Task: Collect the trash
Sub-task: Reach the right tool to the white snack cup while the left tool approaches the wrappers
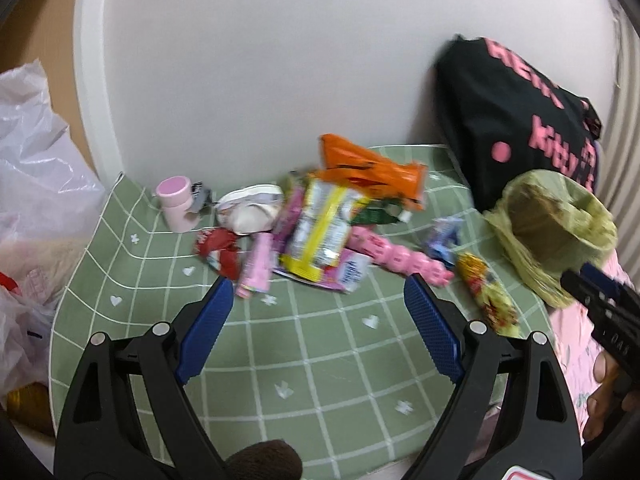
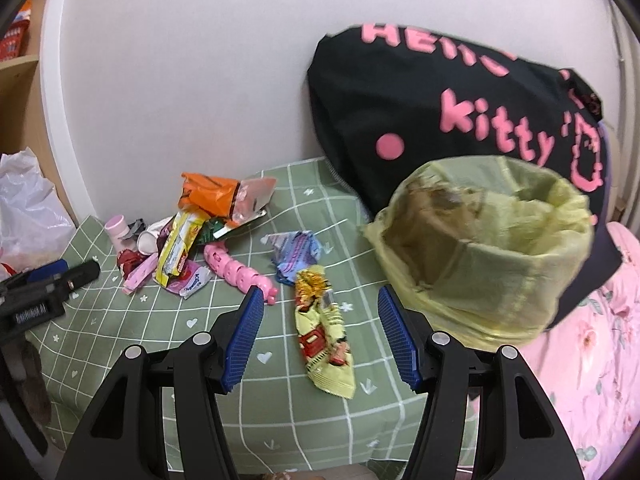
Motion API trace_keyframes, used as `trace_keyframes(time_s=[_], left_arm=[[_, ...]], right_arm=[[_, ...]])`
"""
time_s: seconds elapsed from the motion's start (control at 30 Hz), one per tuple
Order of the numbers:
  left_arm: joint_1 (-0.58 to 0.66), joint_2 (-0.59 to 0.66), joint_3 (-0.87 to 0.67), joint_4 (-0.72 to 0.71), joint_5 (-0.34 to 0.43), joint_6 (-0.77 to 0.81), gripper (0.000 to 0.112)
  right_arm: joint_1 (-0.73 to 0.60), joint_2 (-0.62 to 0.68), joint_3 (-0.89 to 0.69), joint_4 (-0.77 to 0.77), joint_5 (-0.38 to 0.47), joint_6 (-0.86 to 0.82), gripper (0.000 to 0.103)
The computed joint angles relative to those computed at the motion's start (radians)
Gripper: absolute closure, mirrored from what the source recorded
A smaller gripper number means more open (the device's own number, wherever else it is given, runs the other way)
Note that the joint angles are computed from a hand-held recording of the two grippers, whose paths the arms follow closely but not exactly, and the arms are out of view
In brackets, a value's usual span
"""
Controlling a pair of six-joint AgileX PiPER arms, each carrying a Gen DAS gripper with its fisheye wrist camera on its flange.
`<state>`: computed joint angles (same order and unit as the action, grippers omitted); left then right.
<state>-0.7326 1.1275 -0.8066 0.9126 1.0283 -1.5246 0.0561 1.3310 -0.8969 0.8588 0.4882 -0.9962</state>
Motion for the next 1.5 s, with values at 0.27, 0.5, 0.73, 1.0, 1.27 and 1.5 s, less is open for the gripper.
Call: trace_keyframes(time_s=[0.27, 0.5, 0.73, 1.0, 1.27, 1.5], left_arm=[[0.42, 0.001, 0.02, -0.12, -0.273, 0.254, 0.028], [0.762, 0.154, -0.055, -0.309, -0.539, 0.544, 0.02], [1.008, 0.269, -0.064, -0.634, -0.69, 0.802, 0.02], [1.141, 0.418, -0.133, -0.931, -0.693, 1.038, 0.044], [1.141, 0.512, -0.227, -0.774, -0.602, 0.872, 0.079], [1.198, 0.372, -0.08, -1.073, -0.6, 1.241, 0.111]], right_arm=[[0.11, 0.184, -0.142, -0.034, -0.053, 0.076, 0.047], [0.209, 0.374, -0.435, -0.188, 0.012, 0.284, 0.047], [0.305, 0.554, -0.784, -0.392, 0.134, 0.521, 0.047], [0.331, 0.628, -0.888, -0.502, 0.177, 0.547, 0.047], [0.312, 0.667, -0.932, -0.482, 0.215, 0.46, 0.047], [0.338, 0.71, -1.038, -0.363, 0.294, 0.347, 0.047]])
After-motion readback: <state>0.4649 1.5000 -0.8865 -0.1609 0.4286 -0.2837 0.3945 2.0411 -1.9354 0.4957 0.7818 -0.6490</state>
